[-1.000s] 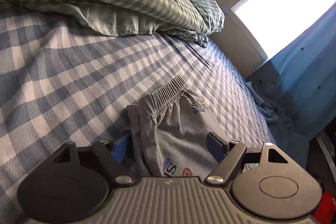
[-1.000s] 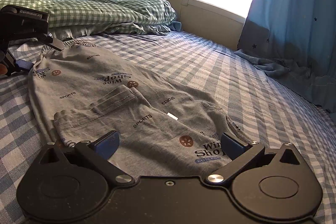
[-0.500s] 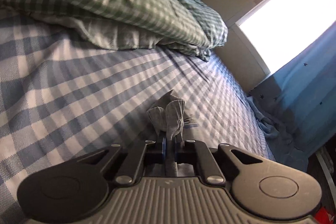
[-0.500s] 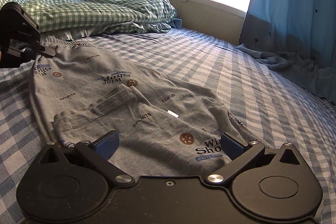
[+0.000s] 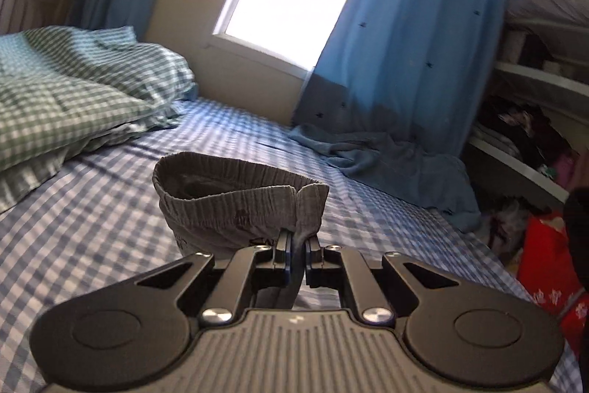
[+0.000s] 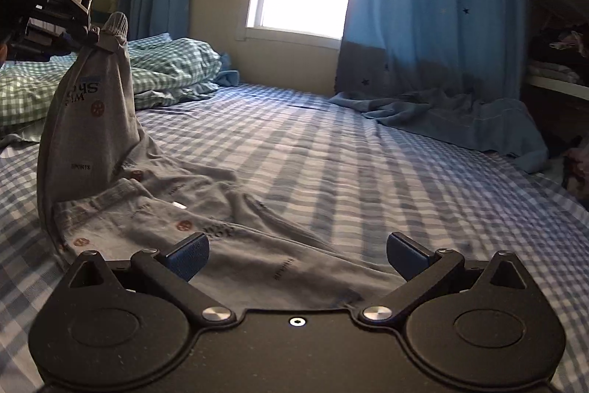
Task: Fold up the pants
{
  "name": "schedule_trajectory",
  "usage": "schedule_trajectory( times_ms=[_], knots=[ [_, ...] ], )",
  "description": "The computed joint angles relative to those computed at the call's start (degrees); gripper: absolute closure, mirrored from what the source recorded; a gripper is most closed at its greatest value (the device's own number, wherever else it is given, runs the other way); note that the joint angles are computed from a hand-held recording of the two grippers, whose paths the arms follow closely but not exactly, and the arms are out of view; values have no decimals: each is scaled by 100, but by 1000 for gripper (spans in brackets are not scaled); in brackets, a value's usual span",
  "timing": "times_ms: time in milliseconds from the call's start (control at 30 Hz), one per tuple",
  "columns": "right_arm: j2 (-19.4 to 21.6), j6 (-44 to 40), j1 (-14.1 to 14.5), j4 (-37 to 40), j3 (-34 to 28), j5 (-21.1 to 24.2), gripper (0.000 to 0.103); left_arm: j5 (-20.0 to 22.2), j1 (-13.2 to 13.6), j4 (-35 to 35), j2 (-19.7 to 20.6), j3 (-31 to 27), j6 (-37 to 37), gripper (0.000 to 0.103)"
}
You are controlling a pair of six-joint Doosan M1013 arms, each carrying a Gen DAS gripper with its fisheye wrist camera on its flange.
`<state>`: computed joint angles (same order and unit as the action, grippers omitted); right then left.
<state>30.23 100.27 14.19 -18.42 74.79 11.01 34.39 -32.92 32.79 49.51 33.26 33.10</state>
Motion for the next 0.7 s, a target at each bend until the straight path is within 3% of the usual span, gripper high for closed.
schedule_trajectory(
  times_ms=[200,267,367,467,633,667,700],
  knots=[
    [-414,3155,-262,-3254,684,92,1,177,-373,-1418,373,-751,2595,96],
    [-506,3629,-345,-3703,841,170,1,348,-499,-1828,484,-906,3384,96],
    [-595,3838,-468,-3819,1009,283,1,709,-660,-2330,704,-1149,4344,96],
    [-625,3705,-558,-3583,1085,409,1,1253,-771,-2577,1018,-1517,4766,96],
    [-615,3084,-652,-2837,1104,475,1,1352,-945,-1948,1076,-1257,4894,95],
    [-610,2933,-662,-2680,1096,462,1,1278,-962,-1911,1031,-1138,4898,93],
    [-603,2779,-672,-2519,1084,437,1,1176,-965,-1871,945,-948,4886,84]
  ],
)
